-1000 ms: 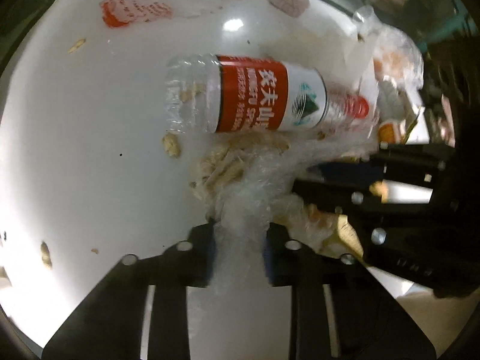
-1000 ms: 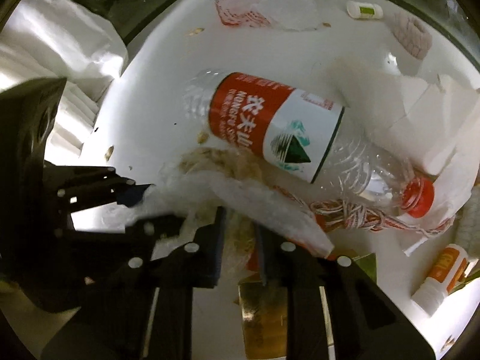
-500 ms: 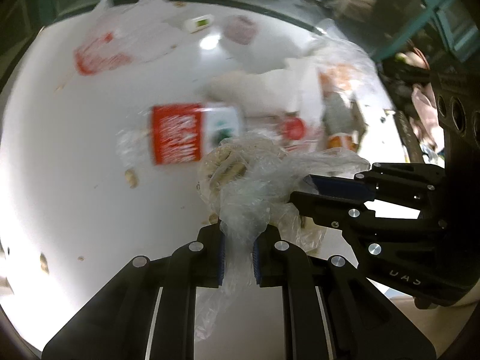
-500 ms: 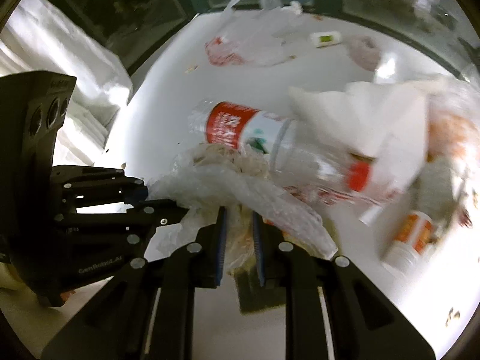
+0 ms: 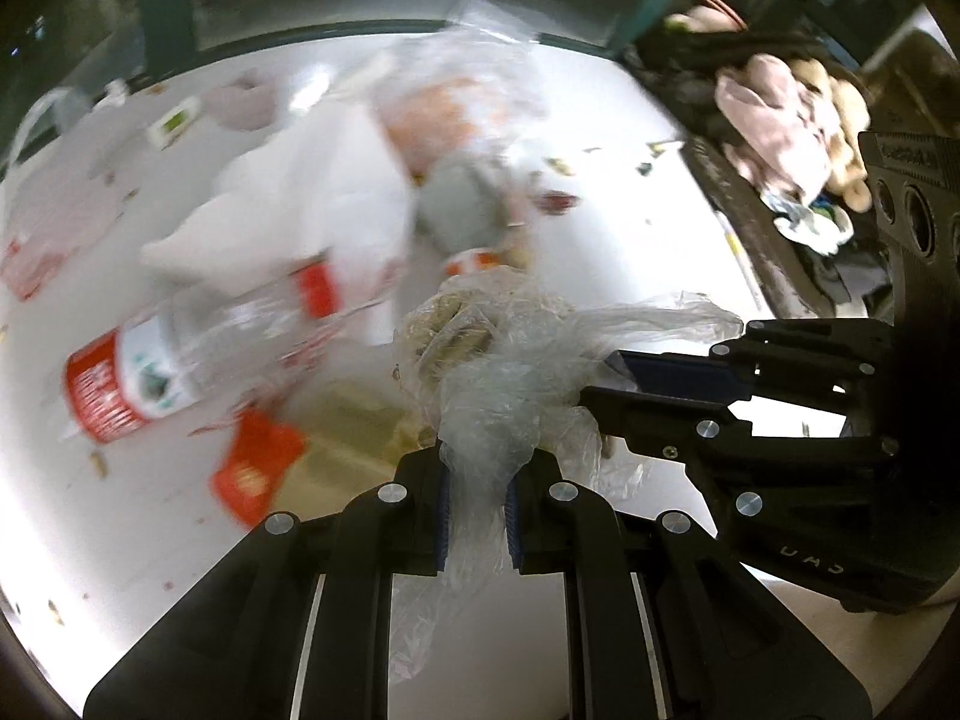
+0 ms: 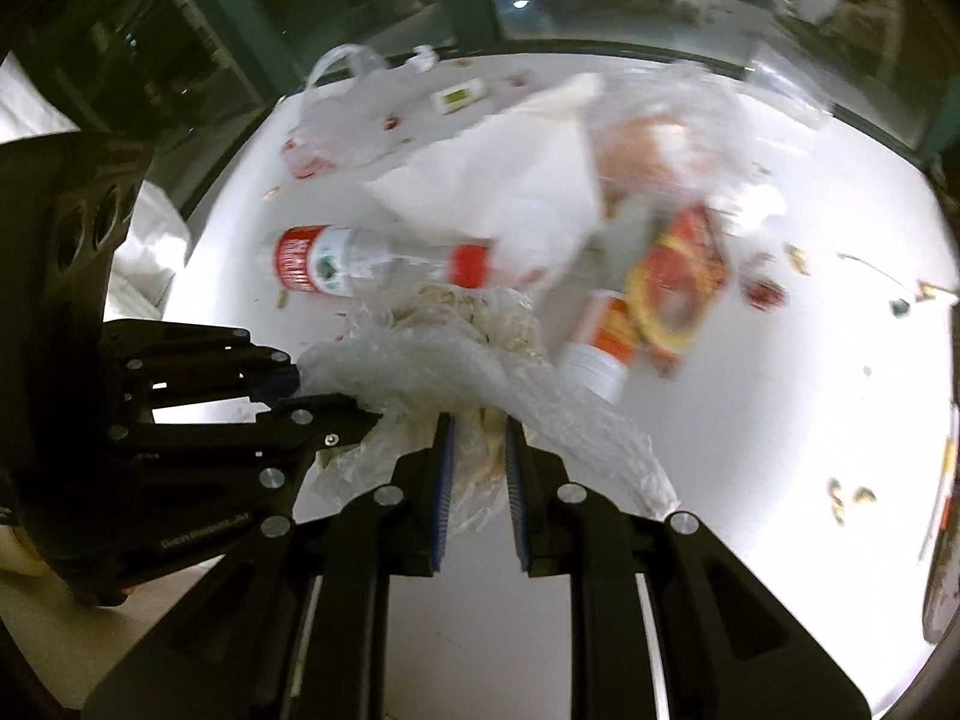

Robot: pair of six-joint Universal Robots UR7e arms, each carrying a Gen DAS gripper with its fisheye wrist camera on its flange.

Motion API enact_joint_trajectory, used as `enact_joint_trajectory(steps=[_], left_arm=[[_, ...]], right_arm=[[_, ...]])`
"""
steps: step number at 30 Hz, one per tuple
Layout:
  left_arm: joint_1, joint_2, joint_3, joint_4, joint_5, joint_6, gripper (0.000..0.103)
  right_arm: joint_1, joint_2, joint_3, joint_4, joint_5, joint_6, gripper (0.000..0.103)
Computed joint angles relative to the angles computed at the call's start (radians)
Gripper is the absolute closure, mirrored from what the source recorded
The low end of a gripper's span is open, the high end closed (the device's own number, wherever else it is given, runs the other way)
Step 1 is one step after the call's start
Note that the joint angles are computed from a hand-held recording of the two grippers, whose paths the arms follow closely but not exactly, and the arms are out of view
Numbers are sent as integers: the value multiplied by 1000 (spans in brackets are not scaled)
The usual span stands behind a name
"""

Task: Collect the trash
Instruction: 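Lift the plastic bag with both grippers and carry it toward the blue bin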

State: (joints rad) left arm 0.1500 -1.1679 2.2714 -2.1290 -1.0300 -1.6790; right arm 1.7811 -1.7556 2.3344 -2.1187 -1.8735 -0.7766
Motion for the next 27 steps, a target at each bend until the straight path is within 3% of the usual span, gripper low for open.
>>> enact_joint_trajectory(steps=[9, 16, 27], left_arm=[[79, 222, -162, -145, 31, 122, 91], [112, 350, -294, -145, 55, 173, 91], [122, 398, -354, -167, 23, 301, 91]], right_arm=[[-145, -53, -91, 64, -8, -138, 85], [-233, -55, -164, 99, 4, -224, 85], [-296, -122, -166, 106, 24, -203, 85]])
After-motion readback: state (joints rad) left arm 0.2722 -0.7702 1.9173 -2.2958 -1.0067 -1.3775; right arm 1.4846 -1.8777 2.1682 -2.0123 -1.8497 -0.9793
